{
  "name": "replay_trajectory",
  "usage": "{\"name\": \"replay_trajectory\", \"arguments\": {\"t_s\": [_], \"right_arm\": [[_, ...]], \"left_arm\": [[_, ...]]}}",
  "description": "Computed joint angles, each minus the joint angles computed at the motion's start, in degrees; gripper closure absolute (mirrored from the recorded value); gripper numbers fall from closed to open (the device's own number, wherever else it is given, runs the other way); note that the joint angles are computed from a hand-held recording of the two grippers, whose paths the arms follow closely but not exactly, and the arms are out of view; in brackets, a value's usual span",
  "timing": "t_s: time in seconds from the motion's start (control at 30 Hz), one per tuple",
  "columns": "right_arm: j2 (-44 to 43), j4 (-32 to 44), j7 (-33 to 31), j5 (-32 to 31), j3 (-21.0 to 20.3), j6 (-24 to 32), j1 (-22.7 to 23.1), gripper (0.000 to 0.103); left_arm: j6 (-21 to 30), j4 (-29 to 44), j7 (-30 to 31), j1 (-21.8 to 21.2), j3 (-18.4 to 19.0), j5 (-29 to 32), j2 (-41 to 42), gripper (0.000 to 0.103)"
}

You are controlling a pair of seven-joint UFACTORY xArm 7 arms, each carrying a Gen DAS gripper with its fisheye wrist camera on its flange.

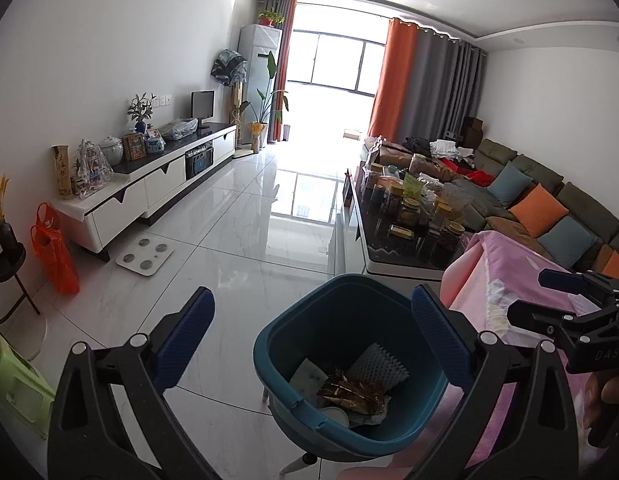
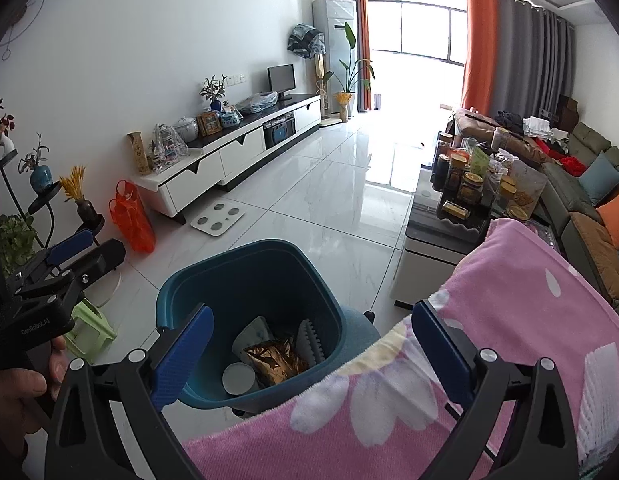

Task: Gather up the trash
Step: 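Move both tools back over the table toward the remaining wrappers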

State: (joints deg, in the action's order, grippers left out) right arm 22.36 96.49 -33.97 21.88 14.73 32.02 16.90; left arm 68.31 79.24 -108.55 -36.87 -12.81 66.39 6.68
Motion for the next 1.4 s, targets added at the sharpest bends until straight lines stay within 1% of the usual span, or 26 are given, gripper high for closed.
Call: {"name": "replay_trajectory", "arguments": {"t_s": [0.13, 0.3, 0.47, 0.63, 0.83, 1.03, 1.07, 1.13, 1.23, 1.27, 1.33, 1.4], "right_arm": [[-4.41, -6.04, -1.93, 3.08, 0.22, -3.22, -2.05, 0.007], [-9.86, -13.12, -4.94, 8.32, -0.24, -6.31, -4.13, 0.007], [-13.97, -18.13, -7.69, 12.91, -1.62, -8.5, -4.78, 0.007], [-17.75, -22.55, -10.22, 17.29, -3.26, -10.32, -4.66, 0.007], [-23.5, -29.17, -13.73, 21.9, -5.93, -14.04, -3.37, 0.007], [-29.88, -36.06, -17.28, 27.68, -10.2, -17.79, -1.21, 0.007], [-30.81, -37.12, -16.75, 27.47, -10.78, -18.54, -0.93, 0.007], [-33.03, -39.44, -17.77, 28.76, -12.58, -19.77, 0.23, 0.007], [-36.12, -43.22, -17.55, 28.56, -14.82, -22.75, 1.69, 0.007], [-36.89, -44.26, -16.53, 27.66, -15.34, -23.45, 1.68, 0.007], [-38.69, -46.19, -16.09, 27.42, -17.35, -24.2, 2.63, 0.007], [-40.51, -48.72, -14.36, 25.43, -17.98, -26.56, 2.46, 0.007]], "left_arm": [[0.74, 3.23, 1.27, -1.26, -0.44, 0.97, 1.66, 0.006], [0.61, 8.44, 3.56, -3.87, 0.59, 1.85, 5.06, 0.006], [0.33, 13.26, 6.06, -6.79, 2.1, 2.66, 8.06, 0.006], [-0.53, 16.47, 7.52, -9.22, 3.49, 3.3, 9.83, 0.006], [-3.65, 19.31, 9.24, -11.03, 4.88, 3.59, 11.89, 0.006], [-8.08, 24.04, 12.14, -12.88, 6.53, 3.07, 15.66, 0.006], [-8.75, 25.13, 12.74, -13.34, 6.89, 2.83, 16.5, 0.006], [-10.46, 27.44, 14.44, -14.27, 7.66, 2.2, 18.35, 0.006], [-13.2, 32.14, 17.37, -15.65, 8.89, 0.77, 22.01, 0.006], [-13.74, 33.89, 18.38, -16.25, 9.32, 0.34, 23.3, 0.006], [-15.56, 38.22, 21.67, -16.84, 9.77, -1.41, 26.41, 0.006], [-17.05, 42.67, 24.23, -17.73, 10.43, -2.74, 29.65, 0.006]]}}
